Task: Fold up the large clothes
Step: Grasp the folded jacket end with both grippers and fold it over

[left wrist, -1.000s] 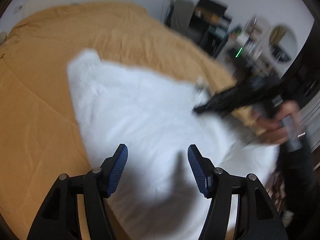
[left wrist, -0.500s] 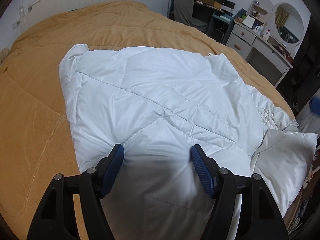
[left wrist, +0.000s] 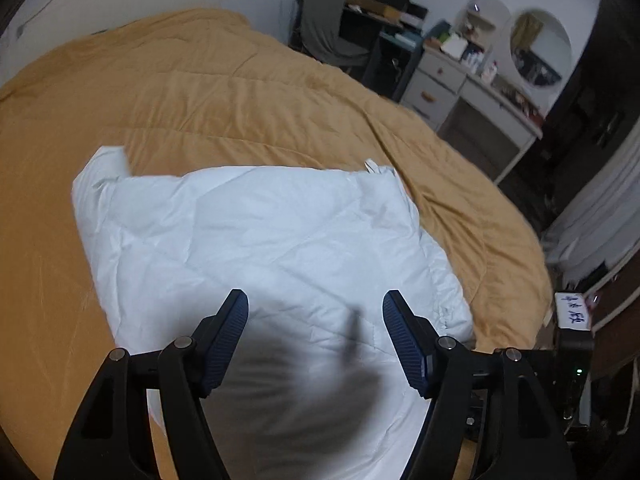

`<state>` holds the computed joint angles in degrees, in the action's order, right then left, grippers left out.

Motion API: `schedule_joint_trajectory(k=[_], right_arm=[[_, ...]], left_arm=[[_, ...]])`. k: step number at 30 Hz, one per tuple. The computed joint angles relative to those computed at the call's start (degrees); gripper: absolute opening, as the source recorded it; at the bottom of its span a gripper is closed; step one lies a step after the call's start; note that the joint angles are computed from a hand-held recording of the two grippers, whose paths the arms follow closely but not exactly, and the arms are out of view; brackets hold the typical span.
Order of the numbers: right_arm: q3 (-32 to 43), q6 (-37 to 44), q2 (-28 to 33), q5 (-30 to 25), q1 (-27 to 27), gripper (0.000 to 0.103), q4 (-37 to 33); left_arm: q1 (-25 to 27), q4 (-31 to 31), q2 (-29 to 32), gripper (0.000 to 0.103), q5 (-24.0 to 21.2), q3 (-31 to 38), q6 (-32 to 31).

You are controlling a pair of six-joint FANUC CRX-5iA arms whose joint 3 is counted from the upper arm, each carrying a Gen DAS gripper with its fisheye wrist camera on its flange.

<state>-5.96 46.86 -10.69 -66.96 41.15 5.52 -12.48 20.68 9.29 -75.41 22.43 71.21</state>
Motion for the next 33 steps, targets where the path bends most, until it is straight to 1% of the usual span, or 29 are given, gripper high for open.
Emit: schedule_joint_trajectory(k=[2, 3, 4, 5, 6, 7, 8, 9, 10, 12, 14, 15, 17, 20, 21, 23, 24, 25, 26, 27, 28, 29, 30, 32, 33], right_arm=[[-0.34, -0.04, -0.06, 0.11, -0.04, 0.028, 0.42], [-0.34, -0.04, -0.06, 0.11, -0.04, 0.028, 0.42], [-0.62, -0.28, -0.18, 0.22, 0.18, 0.028, 0.87], [-1.05, -0.99, -0.17, 0.48, 0.80, 0.028, 1.88], [-1.62, -2.20, -0.06, 0.84, 1.73, 0.028, 3.47], [-1.81, -4.14, 0.19, 0.61, 3.21, 0.029, 5.44], [-2.34, -5.32, 0.05, 0.31, 4.08, 0.029, 7.11], [-2.97, -6.67, 0.16, -0.40, 4.99, 0.029, 9.71], [-2.97, -6.67, 0.16, -0.40, 4.99, 0.029, 9.71], [-3.05, -6.97, 0.26, -0.67, 4.89, 0.030, 10.31], [-2.91, -6.52, 0.19, -0.47, 4.37, 0.030, 9.50], [-2.96, -6.41, 0.18, -0.46, 4.39, 0.030, 9.61], [-3.23, -6.65, 0.33, -0.87, 5.02, 0.030, 11.04], [-3.80, -9.34, -0.61, -1.40, 6.35, 0.030, 14.46], [-4.42, -11.34, -2.02, -0.83, 7.20, 0.030, 16.31], [-7.09, -13.80, -5.82, 3.27, 8.81, 0.033, 20.14], [-7.22, -13.53, -6.19, 3.26, 9.48, 0.043, 20.94], [-6.67, -12.82, -5.35, 1.90, 9.73, 0.056, 21.06], [-6.11, -12.29, -3.79, 0.10, 9.44, 0.058, 20.04], [-5.80, -11.59, -2.46, -1.41, 8.55, 0.058, 17.65], [-6.44, -11.28, -2.26, 0.08, 6.68, 0.059, 13.47], [-7.48, -11.60, -2.86, 2.31, 5.08, 0.060, 10.95], [-7.89, -11.58, -3.27, 3.31, 4.06, 0.061, 9.56], [-7.59, -10.45, -3.45, 3.58, 3.00, 0.062, 8.15], [-7.46, -10.12, -3.38, 3.73, 2.68, 0.062, 7.72]], left_arm=[[-3.80, -4.87, 5.86, 0.070, -4.21, 7.90, -0.79], [-5.25, -6.84, 8.31, 0.071, -5.12, 10.78, -0.98], [-6.72, -9.63, 10.39, 0.072, -4.90, 13.29, 0.12], [-7.62, -11.14, 12.19, 0.073, -4.06, 15.07, 1.50], [-8.20, -11.97, 14.09, 0.078, -3.87, 16.99, 2.46], [-8.77, -13.07, 16.68, 0.083, -5.19, 20.28, 3.45], [-9.32, -14.01, 20.23, 0.085, -7.84, 24.95, 4.55], [-9.50, -14.32, 22.65, 0.088, -9.63, 28.18, 5.69], [-9.59, -14.55, 25.15, 0.091, -11.29, 31.51, 7.08], [-9.74, -15.46, 28.19, 0.093, -12.91, 35.53, 8.37], [-10.12, -17.66, 31.22, 0.093, -14.57, 39.54, 9.74], [-10.28, -18.56, 33.11, 0.093, -16.17, 42.12, 10.49], [-10.59, -19.64, 34.99, 0.093, -17.63, 44.71, 10.75], [-10.51, -20.10, 35.92, 0.093, -18.72, 46.24, 10.87], [-10.22, -19.68, 36.01, 0.093, -18.80, 46.30, 11.02], [-9.56, -18.44, 35.44, 0.093, -18.12, 45.29, 11.07], [-9.12, -17.43, 35.31, 0.093, -18.09, 45.24, 11.17], [-8.41, -15.98, 35.08, 0.091, -18.33, 45.14, 11.69], [-7.18, -13.18, 35.24, 0.091, -19.03, 45.88, 12.77], [-5.81, -9.74, 34.73, 0.091, -18.75, 45.26, 13.59], [-4.30, -6.28, 32.72, 0.091, -17.22, 42.52, 14.47], [-3.46, -4.99, 28.82, 0.091, -14.39, 37.37, 14.98], [-2.43, -5.05, 25.54, 0.091, -12.41, 34.63, 15.28], [-0.41, -5.97, 17.67, 0.092, -7.80, 27.22, 14.17], [0.44, -6.35, 14.40, 0.092, -6.79, 24.17, 13.44]])
